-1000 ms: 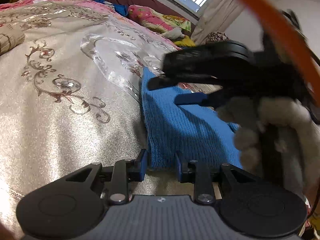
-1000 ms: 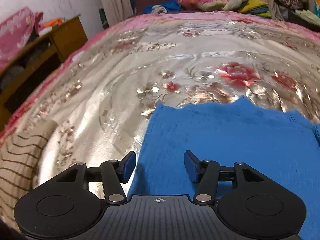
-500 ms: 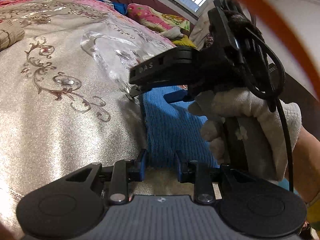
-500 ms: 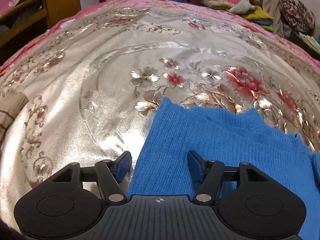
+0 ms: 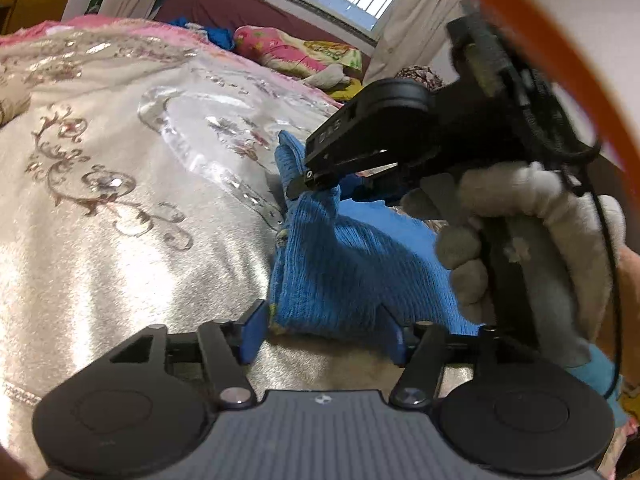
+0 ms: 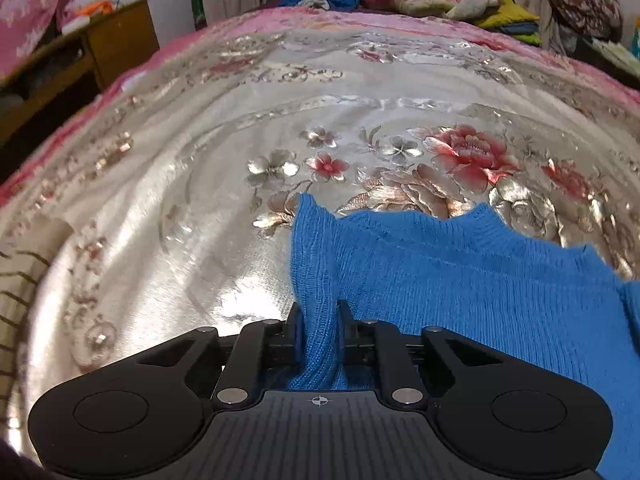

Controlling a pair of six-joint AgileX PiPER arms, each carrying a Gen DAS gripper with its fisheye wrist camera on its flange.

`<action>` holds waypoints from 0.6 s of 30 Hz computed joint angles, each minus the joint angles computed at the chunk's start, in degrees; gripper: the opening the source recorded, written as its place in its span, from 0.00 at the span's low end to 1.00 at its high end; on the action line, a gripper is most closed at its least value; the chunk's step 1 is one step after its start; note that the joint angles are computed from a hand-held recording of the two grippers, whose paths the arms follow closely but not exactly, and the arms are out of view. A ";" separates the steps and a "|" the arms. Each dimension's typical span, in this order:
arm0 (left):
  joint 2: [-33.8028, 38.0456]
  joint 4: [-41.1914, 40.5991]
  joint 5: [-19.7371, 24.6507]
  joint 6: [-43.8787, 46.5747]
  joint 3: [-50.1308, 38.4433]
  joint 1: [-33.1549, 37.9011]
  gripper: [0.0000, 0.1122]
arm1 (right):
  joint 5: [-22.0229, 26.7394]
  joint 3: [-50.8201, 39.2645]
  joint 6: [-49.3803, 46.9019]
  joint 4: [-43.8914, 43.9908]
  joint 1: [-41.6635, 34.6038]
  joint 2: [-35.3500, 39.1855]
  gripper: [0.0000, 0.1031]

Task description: Fold small clothes

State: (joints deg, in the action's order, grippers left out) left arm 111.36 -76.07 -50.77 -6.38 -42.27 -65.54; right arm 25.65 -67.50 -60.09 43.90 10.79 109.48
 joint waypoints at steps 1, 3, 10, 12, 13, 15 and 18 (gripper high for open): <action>0.28 -1.11 -0.27 1.00 -0.72 -0.13 0.60 | 1.51 -0.18 -1.27 1.60 -0.91 -0.13 0.14; 0.95 -3.40 -0.78 2.76 -2.56 -0.16 0.61 | 4.87 -0.45 -4.17 5.12 -3.12 -0.42 0.14; 3.09 -8.74 -0.91 11.15 -7.87 -0.04 0.62 | 15.52 -2.58 -9.55 11.62 -10.32 1.20 0.19; 3.10 -8.10 -0.80 10.61 -7.61 0.06 0.62 | 20.16 -2.31 -13.34 17.19 -15.17 1.39 0.21; 3.04 -7.53 -0.63 9.99 -7.43 0.23 0.62 | 22.44 -2.24 -14.73 19.45 -18.14 1.67 0.21; 2.85 -6.54 -0.35 9.16 -7.02 0.52 0.63 | 25.41 -2.53 -16.08 21.73 -24.20 2.51 0.22; 2.63 -6.59 0.11 10.17 -7.42 0.88 0.63 | 25.78 -4.84 -15.74 20.20 -31.75 4.81 0.23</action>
